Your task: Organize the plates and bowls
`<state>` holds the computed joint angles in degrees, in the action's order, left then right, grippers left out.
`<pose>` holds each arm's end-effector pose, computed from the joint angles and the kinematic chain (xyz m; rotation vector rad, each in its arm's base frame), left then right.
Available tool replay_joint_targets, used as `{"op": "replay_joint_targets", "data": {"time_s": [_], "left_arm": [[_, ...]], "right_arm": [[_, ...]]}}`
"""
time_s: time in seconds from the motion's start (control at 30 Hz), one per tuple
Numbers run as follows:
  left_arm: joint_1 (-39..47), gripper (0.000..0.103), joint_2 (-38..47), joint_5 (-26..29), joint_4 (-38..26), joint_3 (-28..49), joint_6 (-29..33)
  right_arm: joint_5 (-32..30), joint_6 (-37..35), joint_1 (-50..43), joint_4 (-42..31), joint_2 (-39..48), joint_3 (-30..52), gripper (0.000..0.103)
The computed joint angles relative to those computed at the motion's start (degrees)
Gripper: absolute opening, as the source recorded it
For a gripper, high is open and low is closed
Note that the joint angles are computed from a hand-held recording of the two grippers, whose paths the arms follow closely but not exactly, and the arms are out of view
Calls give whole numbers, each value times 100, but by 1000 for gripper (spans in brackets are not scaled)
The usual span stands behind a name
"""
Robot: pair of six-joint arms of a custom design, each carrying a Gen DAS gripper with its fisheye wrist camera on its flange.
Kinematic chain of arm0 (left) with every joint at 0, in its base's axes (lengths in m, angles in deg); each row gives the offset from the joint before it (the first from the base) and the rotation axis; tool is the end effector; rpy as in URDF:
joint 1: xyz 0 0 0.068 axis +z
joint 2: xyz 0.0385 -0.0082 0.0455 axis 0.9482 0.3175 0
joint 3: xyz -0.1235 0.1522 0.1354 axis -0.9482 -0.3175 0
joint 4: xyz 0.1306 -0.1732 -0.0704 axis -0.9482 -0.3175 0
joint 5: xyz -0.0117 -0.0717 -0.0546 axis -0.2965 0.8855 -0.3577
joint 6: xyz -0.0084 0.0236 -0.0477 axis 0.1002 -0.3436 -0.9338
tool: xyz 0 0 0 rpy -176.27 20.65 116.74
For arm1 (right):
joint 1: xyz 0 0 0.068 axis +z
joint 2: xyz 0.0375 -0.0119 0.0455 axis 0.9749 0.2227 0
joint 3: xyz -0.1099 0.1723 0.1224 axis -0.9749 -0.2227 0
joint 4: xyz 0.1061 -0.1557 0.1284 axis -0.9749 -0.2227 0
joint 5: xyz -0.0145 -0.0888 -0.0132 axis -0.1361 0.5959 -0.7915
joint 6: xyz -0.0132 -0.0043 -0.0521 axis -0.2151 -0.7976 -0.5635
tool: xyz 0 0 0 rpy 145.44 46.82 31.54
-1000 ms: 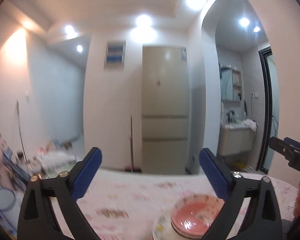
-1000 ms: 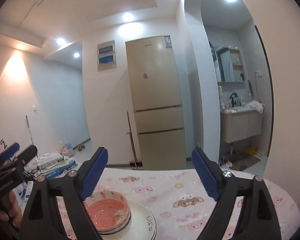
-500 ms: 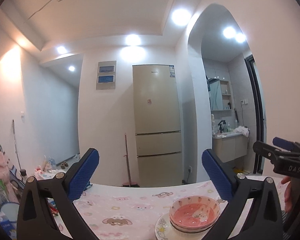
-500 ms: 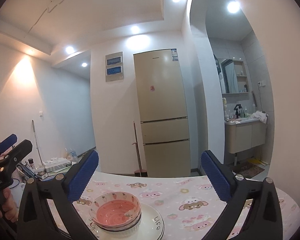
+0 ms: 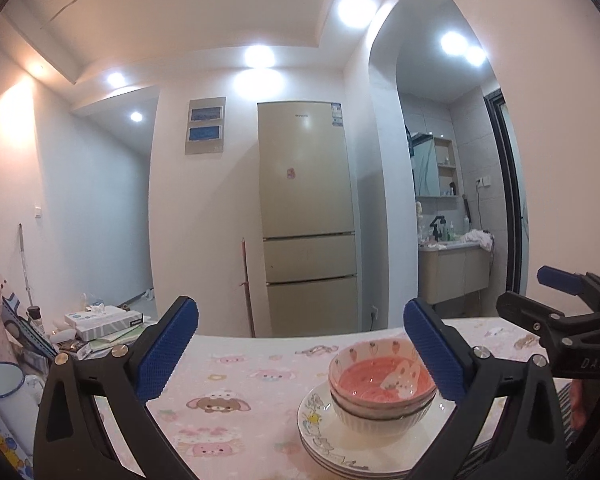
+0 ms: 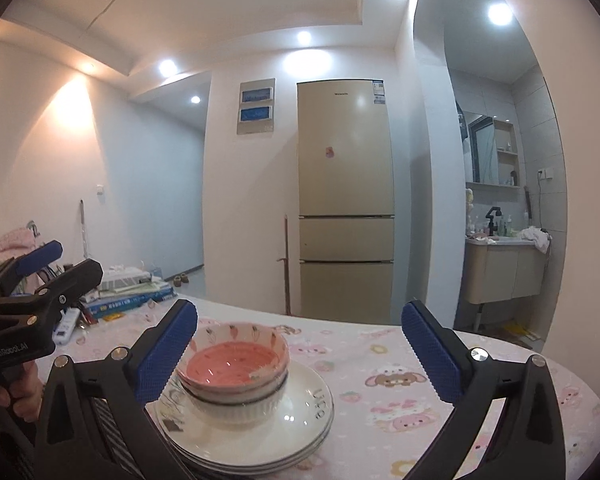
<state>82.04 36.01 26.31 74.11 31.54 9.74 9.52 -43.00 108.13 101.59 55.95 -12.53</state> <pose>0.2550 0.0311 0.2459 0.2566 1.5437 -0.1958 0.2680 0.1388 0.2171 0.0090 1.6383 -0.0288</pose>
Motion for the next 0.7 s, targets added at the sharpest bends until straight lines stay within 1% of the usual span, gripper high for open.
{"op": "replay_joint_targets", "data": {"time_s": [0.07,0.1,0.17,0.2,0.33,0.4,0.43,0.53,0.6,0.7], "left_arm": [[-116,103,78,-275,7,-70,47],[-167,103,137,-386,70,-128,71],[-212,103,242,-439,150,-186,224],[-230,103,256,-515,213,-251,241],[-174,103,337,-417,220,-261,160],[-116,103,321,-285,228,-293,149],[-145,103,348,-321,215,-232,140],[-89,103,282,-279,408,-367,110],[-122,103,266,-360,442,-412,147],[-100,103,231,-335,574,-496,114]], "right_arm": [[40,153,-65,135,130,-104,103],[-9,341,-143,90,150,-123,103],[-71,639,-257,-162,166,-59,103],[-152,661,-303,-228,169,-41,103],[138,331,-157,101,365,-90,103],[186,189,-80,141,447,-44,103],[261,109,-24,147,518,-4,103],[523,-95,120,119,639,114,103],[446,-64,84,87,615,121,103],[361,187,-38,-46,515,92,103]]}}
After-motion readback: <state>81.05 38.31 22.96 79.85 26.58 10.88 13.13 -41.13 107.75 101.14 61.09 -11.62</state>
